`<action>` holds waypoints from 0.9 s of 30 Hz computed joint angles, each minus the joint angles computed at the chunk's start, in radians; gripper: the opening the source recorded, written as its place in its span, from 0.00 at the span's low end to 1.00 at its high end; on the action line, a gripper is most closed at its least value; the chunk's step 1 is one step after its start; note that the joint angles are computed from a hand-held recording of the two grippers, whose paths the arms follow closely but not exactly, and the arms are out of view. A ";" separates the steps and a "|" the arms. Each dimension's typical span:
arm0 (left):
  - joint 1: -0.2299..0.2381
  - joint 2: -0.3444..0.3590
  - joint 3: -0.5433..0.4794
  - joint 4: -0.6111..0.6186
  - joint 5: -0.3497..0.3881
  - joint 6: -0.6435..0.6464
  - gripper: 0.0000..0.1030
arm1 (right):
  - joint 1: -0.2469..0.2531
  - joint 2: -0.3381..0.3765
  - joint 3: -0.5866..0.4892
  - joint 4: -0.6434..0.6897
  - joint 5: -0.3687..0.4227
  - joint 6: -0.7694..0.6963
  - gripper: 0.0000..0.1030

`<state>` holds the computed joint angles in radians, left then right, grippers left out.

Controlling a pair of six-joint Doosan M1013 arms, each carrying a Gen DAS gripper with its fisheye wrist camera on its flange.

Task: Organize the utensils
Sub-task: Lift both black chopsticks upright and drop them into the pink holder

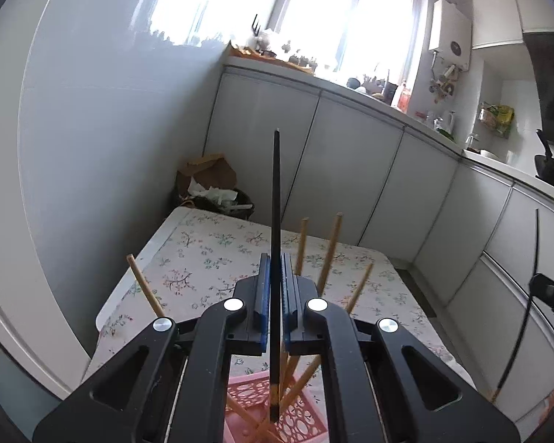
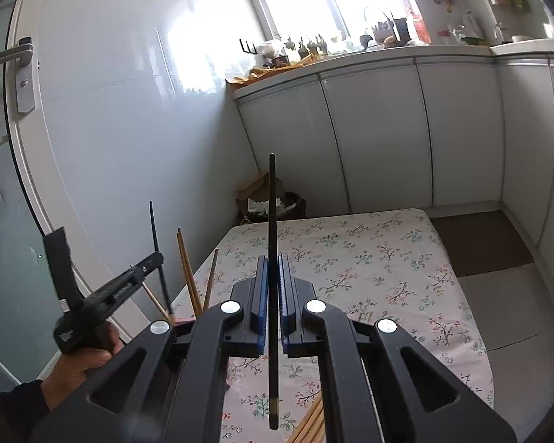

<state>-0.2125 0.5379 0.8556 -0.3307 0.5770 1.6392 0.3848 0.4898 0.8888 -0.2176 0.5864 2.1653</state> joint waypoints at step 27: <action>0.033 0.033 -0.199 0.012 0.416 -0.138 0.38 | 0.014 0.075 -0.089 0.114 -0.018 -0.006 0.05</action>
